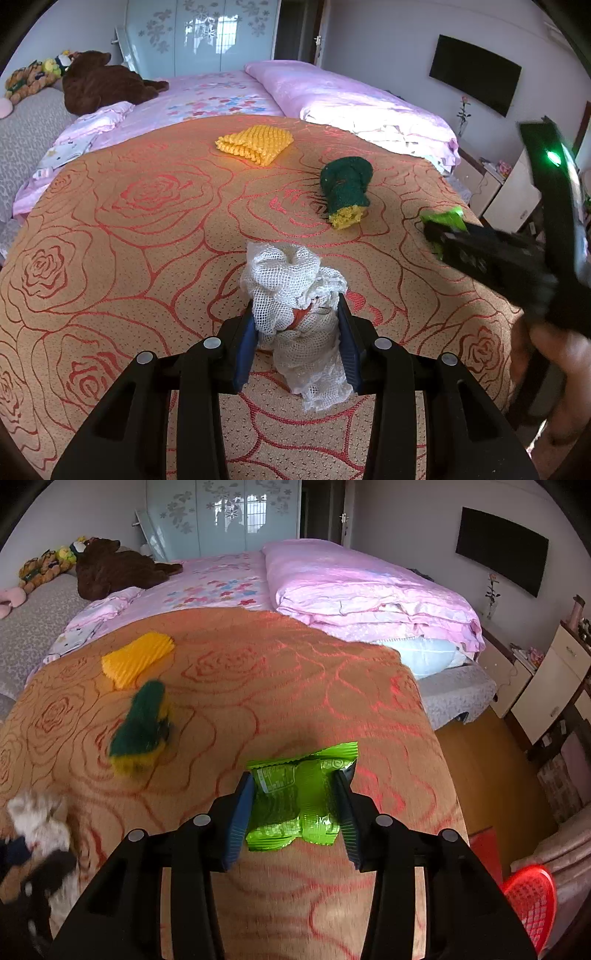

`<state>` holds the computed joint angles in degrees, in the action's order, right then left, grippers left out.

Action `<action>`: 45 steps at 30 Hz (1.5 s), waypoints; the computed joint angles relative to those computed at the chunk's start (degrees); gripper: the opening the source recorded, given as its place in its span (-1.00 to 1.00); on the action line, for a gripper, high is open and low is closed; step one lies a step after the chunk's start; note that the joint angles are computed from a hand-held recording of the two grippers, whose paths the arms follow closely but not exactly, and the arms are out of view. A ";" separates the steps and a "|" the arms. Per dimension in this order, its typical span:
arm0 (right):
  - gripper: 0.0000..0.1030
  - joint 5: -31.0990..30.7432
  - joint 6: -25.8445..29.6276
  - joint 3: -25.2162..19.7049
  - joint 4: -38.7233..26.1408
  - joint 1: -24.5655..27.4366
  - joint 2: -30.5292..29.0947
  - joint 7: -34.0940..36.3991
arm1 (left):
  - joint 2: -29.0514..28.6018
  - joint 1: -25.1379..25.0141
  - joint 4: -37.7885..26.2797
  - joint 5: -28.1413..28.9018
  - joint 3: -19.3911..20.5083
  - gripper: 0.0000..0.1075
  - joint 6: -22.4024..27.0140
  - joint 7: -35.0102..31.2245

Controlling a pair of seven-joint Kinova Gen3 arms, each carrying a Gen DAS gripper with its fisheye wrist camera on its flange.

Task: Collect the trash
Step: 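Carry the white mesh and green packet in both grippers over the red wastebasket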

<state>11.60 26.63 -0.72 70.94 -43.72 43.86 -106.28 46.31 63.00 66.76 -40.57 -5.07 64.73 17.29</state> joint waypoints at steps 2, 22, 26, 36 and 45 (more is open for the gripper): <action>-0.18 -0.58 -0.66 -0.35 2.34 0.50 -1.33 -0.31 | -0.05 0.03 0.11 -0.08 -0.02 -0.31 -0.19 0.20; -0.18 -0.58 -11.73 2.15 23.51 0.27 -12.50 -3.91 | 1.56 0.93 -3.48 -0.32 0.11 -0.31 2.21 -2.21; -0.18 -0.84 -13.95 2.44 26.68 1.01 -14.78 -4.51 | 1.71 1.52 -4.39 -0.92 -0.28 -0.31 2.06 -3.21; -0.18 -2.15 -16.75 3.57 31.70 2.68 -17.86 -4.85 | 3.24 2.85 -9.15 -2.30 -0.80 -0.31 2.70 -7.40; -0.18 -1.58 -18.35 7.60 34.60 1.36 -20.28 -6.55 | 6.96 2.88 -17.62 -0.70 -1.52 -0.31 4.15 -15.53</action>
